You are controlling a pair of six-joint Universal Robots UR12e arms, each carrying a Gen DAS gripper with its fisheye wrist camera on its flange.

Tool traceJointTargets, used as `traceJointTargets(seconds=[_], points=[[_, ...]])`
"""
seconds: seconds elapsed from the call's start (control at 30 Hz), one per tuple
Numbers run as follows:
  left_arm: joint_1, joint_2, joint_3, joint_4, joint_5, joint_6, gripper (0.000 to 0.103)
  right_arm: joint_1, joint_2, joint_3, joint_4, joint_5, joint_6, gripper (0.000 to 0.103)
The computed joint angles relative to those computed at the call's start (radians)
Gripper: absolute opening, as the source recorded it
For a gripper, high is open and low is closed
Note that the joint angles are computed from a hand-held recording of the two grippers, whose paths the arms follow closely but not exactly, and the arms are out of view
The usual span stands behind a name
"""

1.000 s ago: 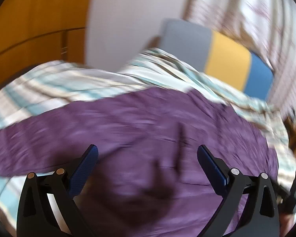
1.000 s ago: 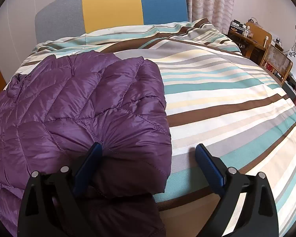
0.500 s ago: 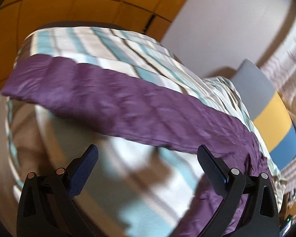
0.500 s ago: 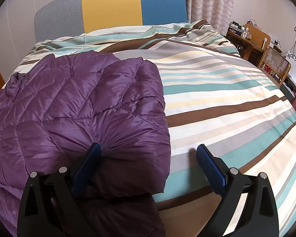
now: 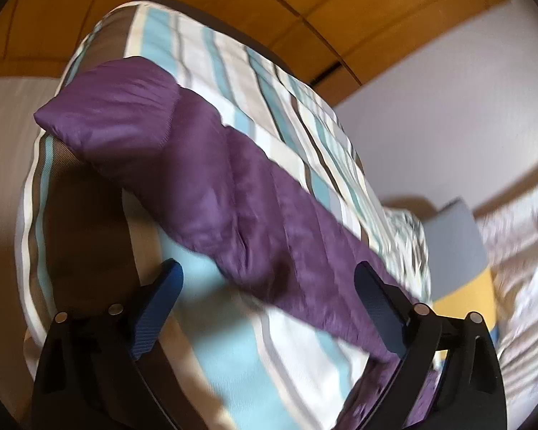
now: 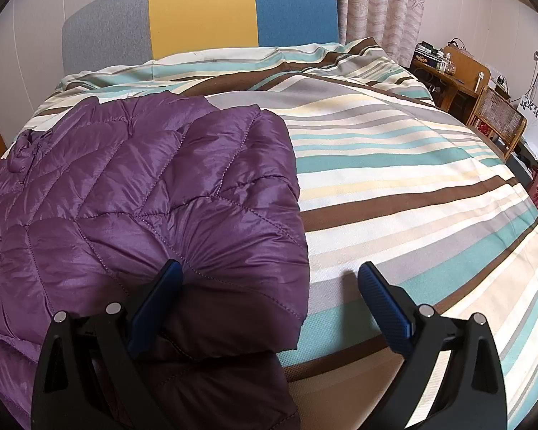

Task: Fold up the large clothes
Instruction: 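Grasp the other sleeve with the left tool and fold it across the body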

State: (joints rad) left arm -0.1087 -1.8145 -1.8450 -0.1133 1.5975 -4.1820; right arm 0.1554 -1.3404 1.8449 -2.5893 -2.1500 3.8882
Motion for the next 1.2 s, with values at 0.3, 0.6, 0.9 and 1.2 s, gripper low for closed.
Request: traceJointTargets(seconds=[0.3, 0.6, 0.9, 1.2], points=[[0.03, -0.01, 0.005, 0.014, 0.025, -0.134, 0.081, 0.0, 0.0, 0.0, 0.0, 0.001, 0.0, 0.098], [0.03, -0.016, 0.055, -0.132, 0.119, -0.155, 0.02, 0.0, 0.0, 0.0, -0.001, 0.002, 0.001, 0.098], [-0.076, -0.057, 0.154, -0.012, 0.28, 0.191, 0.018, -0.001, 0.0, 0.002, -0.006, 0.007, 0.002, 0.098], [-0.162, -0.109, 0.253, 0.042, 0.192, 0.442, 0.018, -0.005, -0.005, 0.009, -0.017, 0.021, 0.004, 0.099]])
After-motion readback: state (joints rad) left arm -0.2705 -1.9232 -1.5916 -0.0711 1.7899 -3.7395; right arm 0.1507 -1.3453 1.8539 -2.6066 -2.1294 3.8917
